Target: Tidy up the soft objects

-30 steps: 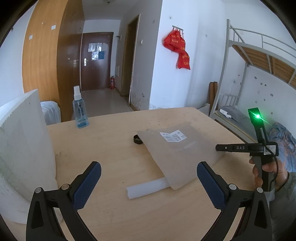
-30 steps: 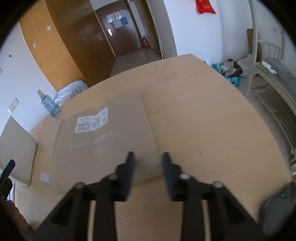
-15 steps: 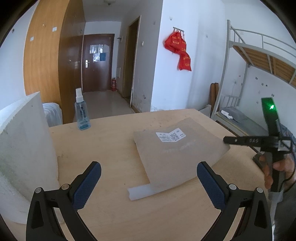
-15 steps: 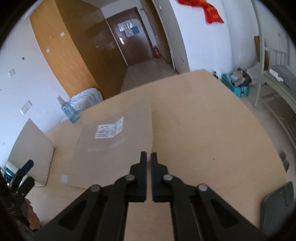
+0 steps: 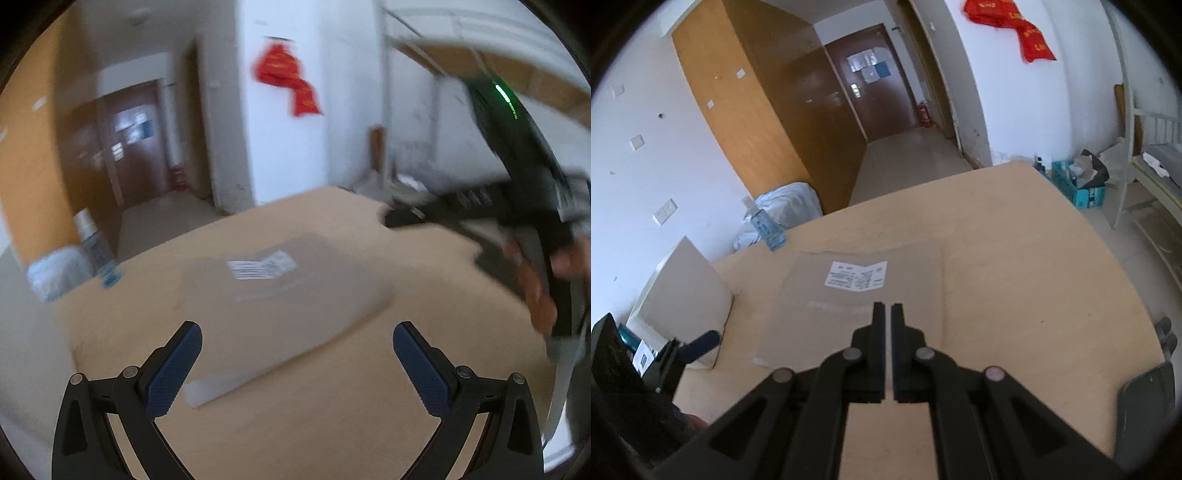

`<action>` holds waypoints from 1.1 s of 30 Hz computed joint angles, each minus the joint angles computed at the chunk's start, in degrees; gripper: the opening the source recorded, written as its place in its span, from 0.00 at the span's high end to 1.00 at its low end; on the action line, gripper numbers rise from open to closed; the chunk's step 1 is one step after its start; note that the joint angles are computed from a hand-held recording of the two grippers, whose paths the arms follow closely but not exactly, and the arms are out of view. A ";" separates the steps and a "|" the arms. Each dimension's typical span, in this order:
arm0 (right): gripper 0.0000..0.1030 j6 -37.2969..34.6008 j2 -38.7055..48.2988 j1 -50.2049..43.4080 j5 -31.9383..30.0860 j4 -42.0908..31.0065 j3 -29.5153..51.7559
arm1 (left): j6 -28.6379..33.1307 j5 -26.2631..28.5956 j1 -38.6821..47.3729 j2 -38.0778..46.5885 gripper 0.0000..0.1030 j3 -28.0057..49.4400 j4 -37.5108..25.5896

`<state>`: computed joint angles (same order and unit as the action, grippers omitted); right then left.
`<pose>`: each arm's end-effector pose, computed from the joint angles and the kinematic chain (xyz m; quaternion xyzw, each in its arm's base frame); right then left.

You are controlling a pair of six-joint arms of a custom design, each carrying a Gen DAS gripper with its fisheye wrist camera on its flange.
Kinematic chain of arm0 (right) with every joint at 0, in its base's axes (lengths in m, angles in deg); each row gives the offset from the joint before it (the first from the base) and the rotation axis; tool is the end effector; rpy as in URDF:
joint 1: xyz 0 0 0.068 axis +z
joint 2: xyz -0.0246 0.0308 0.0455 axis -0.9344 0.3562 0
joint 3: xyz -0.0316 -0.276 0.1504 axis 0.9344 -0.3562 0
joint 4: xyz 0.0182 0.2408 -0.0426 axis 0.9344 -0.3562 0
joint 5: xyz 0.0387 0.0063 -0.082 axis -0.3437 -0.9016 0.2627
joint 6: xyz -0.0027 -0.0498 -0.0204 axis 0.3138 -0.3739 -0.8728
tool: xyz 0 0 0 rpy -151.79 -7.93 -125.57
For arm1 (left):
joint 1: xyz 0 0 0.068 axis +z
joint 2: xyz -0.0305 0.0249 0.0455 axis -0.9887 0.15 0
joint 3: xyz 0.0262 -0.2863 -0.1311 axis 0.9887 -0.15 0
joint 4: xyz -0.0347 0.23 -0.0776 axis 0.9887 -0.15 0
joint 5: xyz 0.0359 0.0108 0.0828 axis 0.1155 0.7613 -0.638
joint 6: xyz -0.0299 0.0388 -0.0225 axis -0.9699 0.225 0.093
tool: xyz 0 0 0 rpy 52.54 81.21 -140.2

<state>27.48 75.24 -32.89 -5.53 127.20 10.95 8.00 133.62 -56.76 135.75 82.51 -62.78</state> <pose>0.1994 0.1312 0.1127 0.1270 0.8949 0.1356 0.4059 0.2289 0.0746 0.0897 0.3906 0.7980 -0.1613 0.4296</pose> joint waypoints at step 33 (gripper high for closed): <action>0.92 -1.25 9.57 -3.55 -3.05 6.12 0.28 | -18.71 -7.36 -5.43 16.63 0.00 32.11 -29.92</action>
